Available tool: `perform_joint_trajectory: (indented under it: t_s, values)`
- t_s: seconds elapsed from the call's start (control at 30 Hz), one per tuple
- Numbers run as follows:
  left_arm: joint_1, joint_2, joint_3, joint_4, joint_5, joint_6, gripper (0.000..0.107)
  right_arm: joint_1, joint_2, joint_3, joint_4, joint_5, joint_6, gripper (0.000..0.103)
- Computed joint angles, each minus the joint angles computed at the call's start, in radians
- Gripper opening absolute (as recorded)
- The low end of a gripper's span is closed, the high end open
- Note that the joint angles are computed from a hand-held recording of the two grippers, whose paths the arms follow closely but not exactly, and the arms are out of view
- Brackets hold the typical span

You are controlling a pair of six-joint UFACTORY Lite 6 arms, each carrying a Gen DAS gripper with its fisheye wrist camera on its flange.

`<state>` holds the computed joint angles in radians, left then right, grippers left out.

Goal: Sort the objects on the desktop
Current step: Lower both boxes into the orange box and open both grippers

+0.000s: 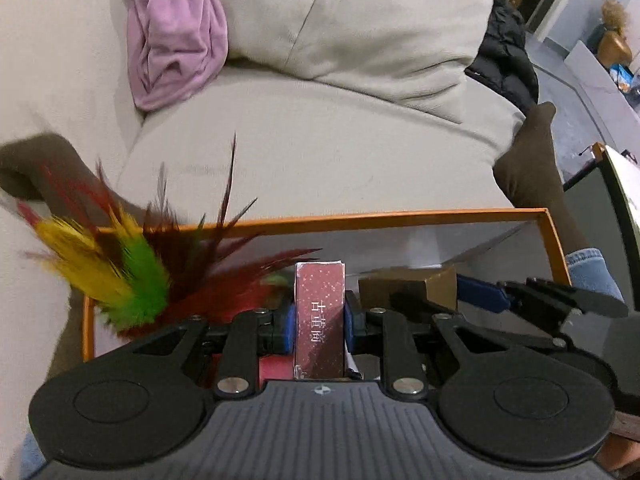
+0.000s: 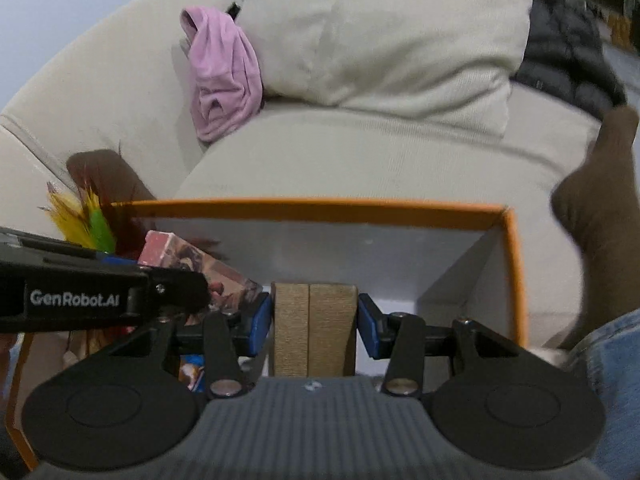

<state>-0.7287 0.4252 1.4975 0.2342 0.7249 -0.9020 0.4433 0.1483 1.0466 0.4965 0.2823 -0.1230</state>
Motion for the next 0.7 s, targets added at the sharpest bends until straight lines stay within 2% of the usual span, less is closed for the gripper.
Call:
perform_joint_trajectory:
  t_s: [0.27,0.47,0.5,0.57,0.7]
  values:
    - [0.015,-0.078,-0.119,-0.047,-0.108,0.02,0.03,-0.001,-0.043,-0.016,-0.009,0.113,-0.019,0.048]
    - [0.0,-0.165,-0.214,0.024,-0.179,-0.06,0.03,0.008,-0.043,-0.028,-0.018,0.09,0.038,0.047]
    - [0.0,-0.173,-0.223,0.035,-0.189,-0.07,0.03,0.005,-0.032,-0.02,-0.005,0.08,0.051,0.043]
    - [0.0,-0.184,-0.234,0.045,-0.201,-0.09,0.03,-0.011,-0.01,-0.004,0.067,0.06,0.044,0.035]
    - [0.008,-0.22,-0.279,0.033,-0.243,-0.102,0.03,-0.038,0.034,0.01,0.303,0.07,-0.11,0.034]
